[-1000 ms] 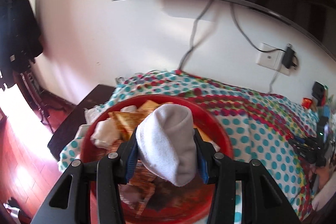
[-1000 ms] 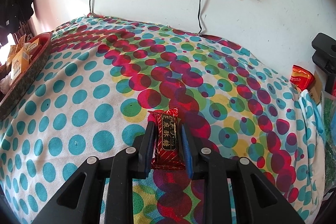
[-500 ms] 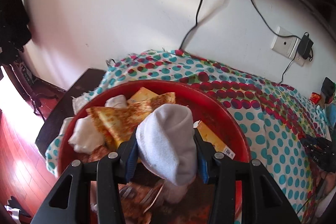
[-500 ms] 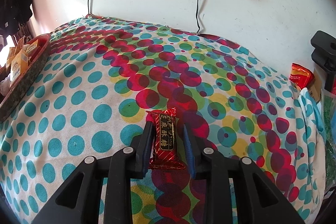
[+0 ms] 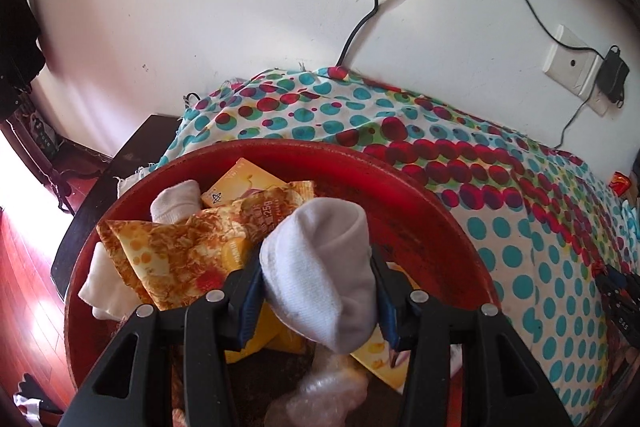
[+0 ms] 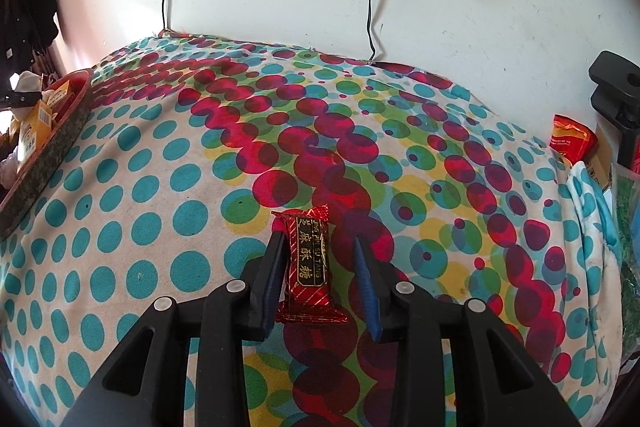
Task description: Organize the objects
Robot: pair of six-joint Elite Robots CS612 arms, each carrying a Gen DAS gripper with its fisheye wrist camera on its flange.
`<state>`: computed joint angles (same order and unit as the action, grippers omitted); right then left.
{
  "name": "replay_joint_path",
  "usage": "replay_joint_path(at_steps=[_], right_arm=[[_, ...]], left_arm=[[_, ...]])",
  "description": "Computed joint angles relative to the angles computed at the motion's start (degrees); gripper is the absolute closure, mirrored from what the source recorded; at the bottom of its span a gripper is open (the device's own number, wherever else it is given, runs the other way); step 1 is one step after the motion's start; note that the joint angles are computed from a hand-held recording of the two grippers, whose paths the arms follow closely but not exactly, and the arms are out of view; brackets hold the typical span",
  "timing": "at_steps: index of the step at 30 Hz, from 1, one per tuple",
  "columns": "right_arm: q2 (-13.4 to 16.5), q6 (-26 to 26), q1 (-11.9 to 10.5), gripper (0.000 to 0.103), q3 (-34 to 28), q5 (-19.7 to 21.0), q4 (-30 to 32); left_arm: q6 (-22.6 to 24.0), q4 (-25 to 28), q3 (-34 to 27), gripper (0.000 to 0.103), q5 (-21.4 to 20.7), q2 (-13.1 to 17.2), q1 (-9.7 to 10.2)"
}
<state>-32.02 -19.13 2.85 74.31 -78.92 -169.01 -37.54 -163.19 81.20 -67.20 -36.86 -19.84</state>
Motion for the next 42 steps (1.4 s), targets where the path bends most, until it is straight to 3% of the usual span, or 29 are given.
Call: replay_joint_path(at_steps=[11,19,26,33,39,42], right_arm=[[0.1,0.6,-0.1,0.064,-0.3,-0.5,0.2],[0.1,0.8,0.0,0.062,-0.2,-0.9,0.0],[0.1,1.0,-0.1,0.062,-0.3,-0.4,0.3],[0.2,0.9,-0.2,0.061,-0.4,-0.4,0.3],[0.1,0.0,0.4,0.065,0.0,-2.9,-1.1],[-0.1,2.3,0.7,0.078,0.4,-3.0,-1.2]], left_arm=[[0.3,1.1,-1.1,0.051,3.6,0.9,-0.62],[-2.1,-1.2,1.5,0.047,3.9,-0.9,-1.04],[-3.1,-9.6,9.8,0.047,9.4,-4.7,-5.24],[1.2,-19.5,15.9,0.047,14.7,-5.3,-10.39],[2.6,-24.3,17.7,0.047,13.8,-4.8,-10.99],[3.4,-25.3,17.8,0.047,13.9,-4.6,-10.91]])
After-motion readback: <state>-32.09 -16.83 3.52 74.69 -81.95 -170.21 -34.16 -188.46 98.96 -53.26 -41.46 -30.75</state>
